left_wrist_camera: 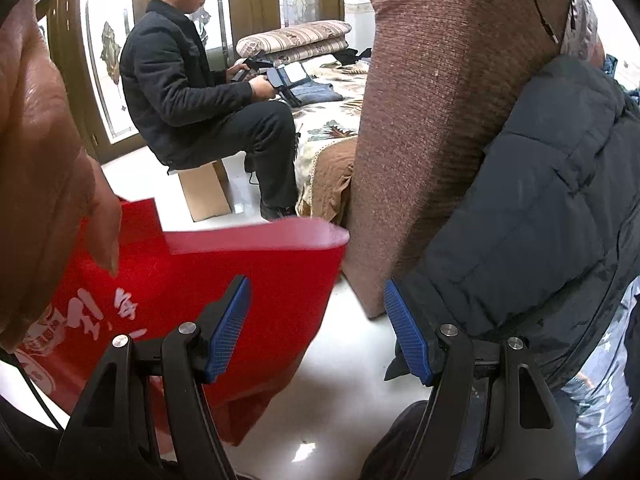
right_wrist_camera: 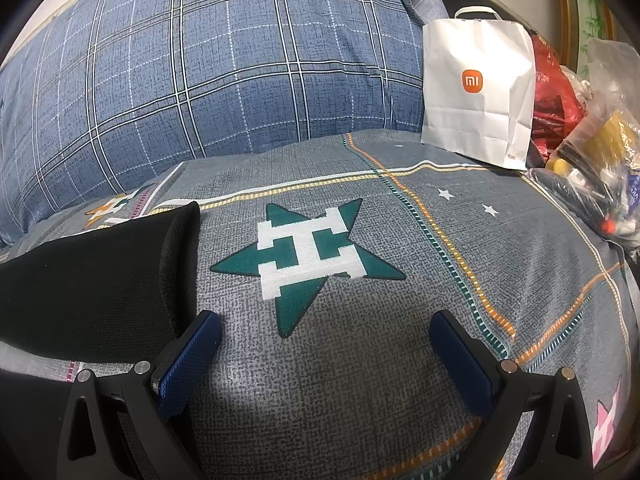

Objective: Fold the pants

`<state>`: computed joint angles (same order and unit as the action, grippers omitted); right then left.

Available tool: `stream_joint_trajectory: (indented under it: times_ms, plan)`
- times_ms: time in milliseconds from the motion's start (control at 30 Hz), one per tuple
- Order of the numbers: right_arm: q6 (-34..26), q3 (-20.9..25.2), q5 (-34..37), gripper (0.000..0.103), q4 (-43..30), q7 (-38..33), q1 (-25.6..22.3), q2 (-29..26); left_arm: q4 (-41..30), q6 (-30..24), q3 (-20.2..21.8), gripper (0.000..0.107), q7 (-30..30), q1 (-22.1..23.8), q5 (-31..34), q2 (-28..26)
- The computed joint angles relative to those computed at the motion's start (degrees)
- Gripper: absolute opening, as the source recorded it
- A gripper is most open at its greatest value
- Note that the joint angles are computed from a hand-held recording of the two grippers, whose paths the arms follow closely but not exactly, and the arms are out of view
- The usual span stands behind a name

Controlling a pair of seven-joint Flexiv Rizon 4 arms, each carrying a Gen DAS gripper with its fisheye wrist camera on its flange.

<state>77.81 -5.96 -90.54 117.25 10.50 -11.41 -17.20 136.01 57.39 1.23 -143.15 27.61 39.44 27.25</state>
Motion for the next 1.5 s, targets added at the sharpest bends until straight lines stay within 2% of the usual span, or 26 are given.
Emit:
stream_joint_trajectory:
  times_ms: [333,600,867,1500]
  plan:
    - [-0.1,0.0,0.2,0.103,0.0,-0.3,0.1,0.0,0.2,0.0,0.2,0.069,0.7,-0.7,-0.6,-0.4]
    - [-0.2,-0.1,0.3,0.103,0.0,-0.3,0.2,0.0,1.0,0.4,1.4,0.069,0.1,1.0,-1.5,1.2]
    - [0.0,-0.1,0.1,0.103,0.0,-0.2,0.0,0.0,1.2,0.3,0.0,0.069,0.3,1.2,-1.6,1.2]
    - [0.3,0.0,0.1,0.103,0.1,-0.1,-0.2,0.2,1.3,1.8,-0.2,0.069,-0.7,0.8,-1.9,-0.4]
